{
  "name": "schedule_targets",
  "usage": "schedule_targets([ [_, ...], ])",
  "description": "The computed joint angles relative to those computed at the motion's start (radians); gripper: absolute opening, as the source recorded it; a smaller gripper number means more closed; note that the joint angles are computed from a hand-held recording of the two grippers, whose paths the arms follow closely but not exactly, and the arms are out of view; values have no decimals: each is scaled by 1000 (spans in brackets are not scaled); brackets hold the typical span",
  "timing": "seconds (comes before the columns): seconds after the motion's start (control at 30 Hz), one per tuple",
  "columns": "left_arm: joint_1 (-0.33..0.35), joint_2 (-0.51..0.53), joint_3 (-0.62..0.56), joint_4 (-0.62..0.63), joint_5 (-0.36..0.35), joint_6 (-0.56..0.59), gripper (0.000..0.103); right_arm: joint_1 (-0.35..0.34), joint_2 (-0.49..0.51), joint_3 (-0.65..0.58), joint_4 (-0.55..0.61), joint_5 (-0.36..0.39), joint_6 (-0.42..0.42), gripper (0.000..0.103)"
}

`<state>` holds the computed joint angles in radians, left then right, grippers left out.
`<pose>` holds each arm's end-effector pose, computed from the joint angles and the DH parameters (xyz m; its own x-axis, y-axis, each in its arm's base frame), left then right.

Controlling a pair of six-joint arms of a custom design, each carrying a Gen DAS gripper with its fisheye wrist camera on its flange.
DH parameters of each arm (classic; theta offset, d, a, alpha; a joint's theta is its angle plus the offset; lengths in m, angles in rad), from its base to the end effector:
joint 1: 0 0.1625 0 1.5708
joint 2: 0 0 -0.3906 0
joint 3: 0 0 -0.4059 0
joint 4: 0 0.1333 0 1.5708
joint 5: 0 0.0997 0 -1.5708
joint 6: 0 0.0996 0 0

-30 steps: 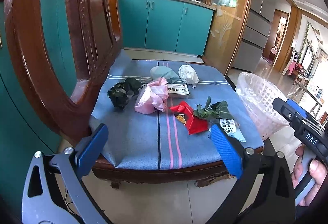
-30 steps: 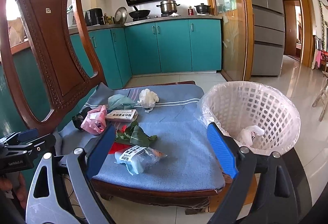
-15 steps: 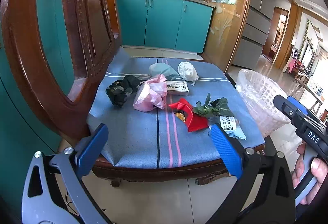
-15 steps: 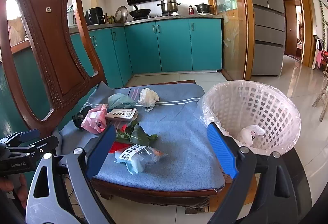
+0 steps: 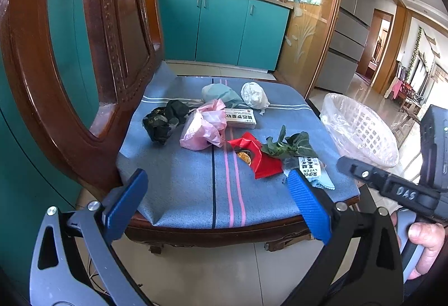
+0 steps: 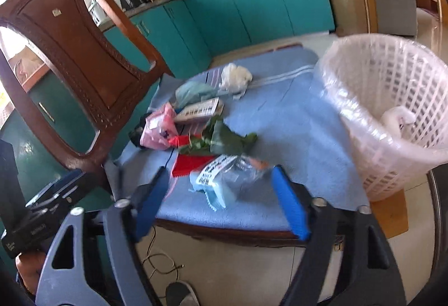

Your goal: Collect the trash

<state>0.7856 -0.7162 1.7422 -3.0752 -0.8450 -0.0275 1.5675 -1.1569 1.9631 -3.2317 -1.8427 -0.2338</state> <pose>-0.3028 -0.5850 0.0516 -0.7620 0.2953 -0.5763 0.6069 0.6362 -0.4764 0.1047 -0.5762 0.2394 -0.9369 0.0481 0.3463 -0.2209 0.6863 -0.6930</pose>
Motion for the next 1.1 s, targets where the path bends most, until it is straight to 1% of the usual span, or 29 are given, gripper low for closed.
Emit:
schedule_targets([
  [0.03, 0, 0, -1, 6, 0, -3, 99, 4, 5, -5, 14, -5, -6, 65],
  [0.07, 1, 1, -3, 13, 2, -6, 99, 10, 12, -9, 23, -18, -15, 65],
  [0.2, 2, 3, -6, 23, -1, -7, 99, 26, 35, -26, 56, -70, -28, 65],
  [0.27, 1, 3, -7, 26, 0, -6, 99, 42, 52, -30, 38, -113, -67, 62],
  [0.3, 2, 3, -7, 29, 0, -8, 99, 46, 62, -34, 29, -124, -86, 56],
  [0.33, 3, 2, -7, 33, -2, -11, 99, 54, 77, -40, 21, -153, -120, 49],
  [0.37, 4, 2, -8, 36, -2, -14, 99, 58, 82, -42, 22, -167, -134, 45],
  [0.43, 5, 0, -9, 44, -3, -19, 99, 61, 92, -54, 62, -186, -145, 31],
  [0.5, 5, -1, -8, 46, -5, -21, 99, 62, 96, -57, 71, -197, -158, 25],
  [0.63, 2, -2, -5, 49, -1, -17, 99, 62, 94, -48, 44, -202, -182, 21],
  [0.73, 2, 1, -8, 61, 0, -17, 99, 64, 94, -51, 54, -201, -179, 19],
  [0.83, 8, 7, -17, 80, -14, -13, 99, 66, 77, -38, 35, -185, -177, 17],
  [0.97, 25, 35, -55, 148, -69, -3, 99, 60, 37, -14, 17, -145, -162, 16],
  [1.03, 31, 60, -91, 199, -91, -1, 99, 55, 24, -10, 24, -127, -148, 16],
  [1.1, 33, 98, -135, 235, -109, 29, 99, 48, 13, -5, 26, -107, -133, 16],
])
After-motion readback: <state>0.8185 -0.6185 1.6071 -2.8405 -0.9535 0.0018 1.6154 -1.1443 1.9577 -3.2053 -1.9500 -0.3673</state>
